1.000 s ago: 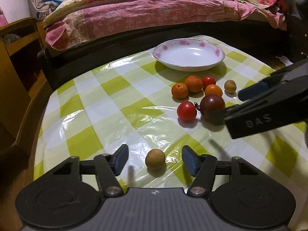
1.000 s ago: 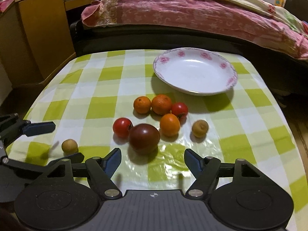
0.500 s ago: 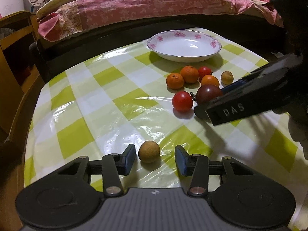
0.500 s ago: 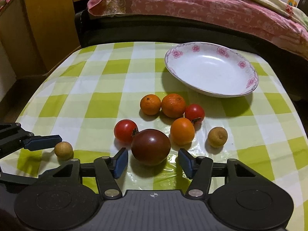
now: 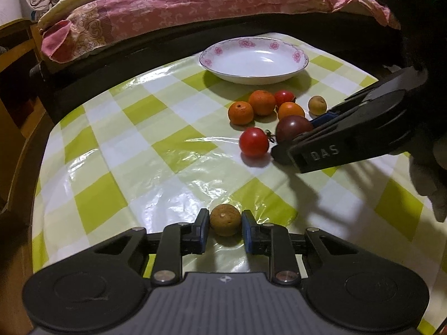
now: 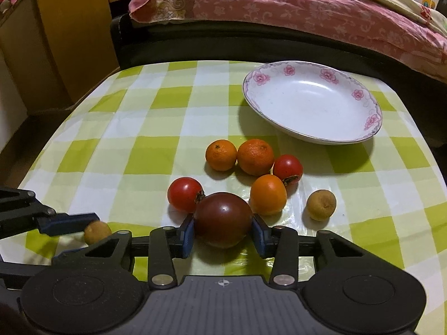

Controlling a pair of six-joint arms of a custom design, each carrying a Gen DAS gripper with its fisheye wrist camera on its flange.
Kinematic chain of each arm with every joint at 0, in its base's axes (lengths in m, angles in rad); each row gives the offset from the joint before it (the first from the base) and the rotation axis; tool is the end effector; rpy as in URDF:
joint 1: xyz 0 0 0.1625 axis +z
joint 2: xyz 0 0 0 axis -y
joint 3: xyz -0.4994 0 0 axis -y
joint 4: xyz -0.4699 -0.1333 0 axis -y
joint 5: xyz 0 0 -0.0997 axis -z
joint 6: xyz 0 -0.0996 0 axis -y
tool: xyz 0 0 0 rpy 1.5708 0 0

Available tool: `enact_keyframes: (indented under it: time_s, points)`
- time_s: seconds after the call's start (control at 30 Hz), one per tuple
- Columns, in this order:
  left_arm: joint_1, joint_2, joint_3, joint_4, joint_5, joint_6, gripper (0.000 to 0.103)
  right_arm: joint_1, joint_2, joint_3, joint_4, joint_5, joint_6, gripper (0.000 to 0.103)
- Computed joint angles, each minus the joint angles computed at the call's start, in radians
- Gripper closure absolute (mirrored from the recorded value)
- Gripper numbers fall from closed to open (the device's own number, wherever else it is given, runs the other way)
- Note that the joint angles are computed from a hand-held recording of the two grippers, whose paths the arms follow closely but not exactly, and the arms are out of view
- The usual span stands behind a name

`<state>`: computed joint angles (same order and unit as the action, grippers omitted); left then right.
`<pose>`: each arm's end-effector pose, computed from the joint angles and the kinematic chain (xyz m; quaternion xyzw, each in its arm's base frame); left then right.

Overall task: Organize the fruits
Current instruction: 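Grasp the small brown fruit with the left tool while the right tool grasps the dark tomato, then carry both fruits over the white plate and open both tools to drop them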

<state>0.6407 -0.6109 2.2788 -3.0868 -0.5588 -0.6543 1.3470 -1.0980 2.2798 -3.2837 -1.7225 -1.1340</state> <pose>-0.2339 -0.4460 -0.0860 0.1563 0.8588 -0.2974 0.3866 -0.0049 -0.5542 0.1379 0.4051 -0.8730 0.1577 0.2212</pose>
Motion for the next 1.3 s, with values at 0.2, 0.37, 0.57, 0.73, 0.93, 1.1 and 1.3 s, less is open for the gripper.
enact_keyframes:
  time_s: [0.2,0.37,0.57,0.73,0.93,1.1,1.3]
  points:
    - [0.001,-0.003,-0.003,0.028,0.007,-0.02,0.071,-0.004,-0.019,0.005,0.013,-0.011,0.013,0.066]
    - [-0.006,0.007,-0.01,0.055,0.028,-0.042,0.07,-0.019,-0.044,0.014,0.03,-0.013,0.019,0.066]
    - [-0.006,-0.013,-0.027,0.148,0.015,-0.122,0.071,-0.016,-0.047,0.013,0.035,-0.03,0.022,0.066]
    - [-0.013,-0.042,-0.048,0.191,0.038,-0.144,0.071,-0.013,-0.075,0.016,0.051,-0.006,0.037,0.066]
    - [0.027,-0.02,-0.123,-0.005,0.047,0.106,0.071,-0.005,-0.114,0.013,0.058,0.043,0.062,0.066]
    - [0.088,0.021,-0.207,-0.169,0.003,0.31,0.071,0.011,-0.097,-0.034,0.05,0.027,0.124,0.066]
    - [0.138,0.059,-0.297,-0.235,-0.028,0.444,0.071,0.041,-0.03,-0.109,0.012,-0.008,0.164,0.066]
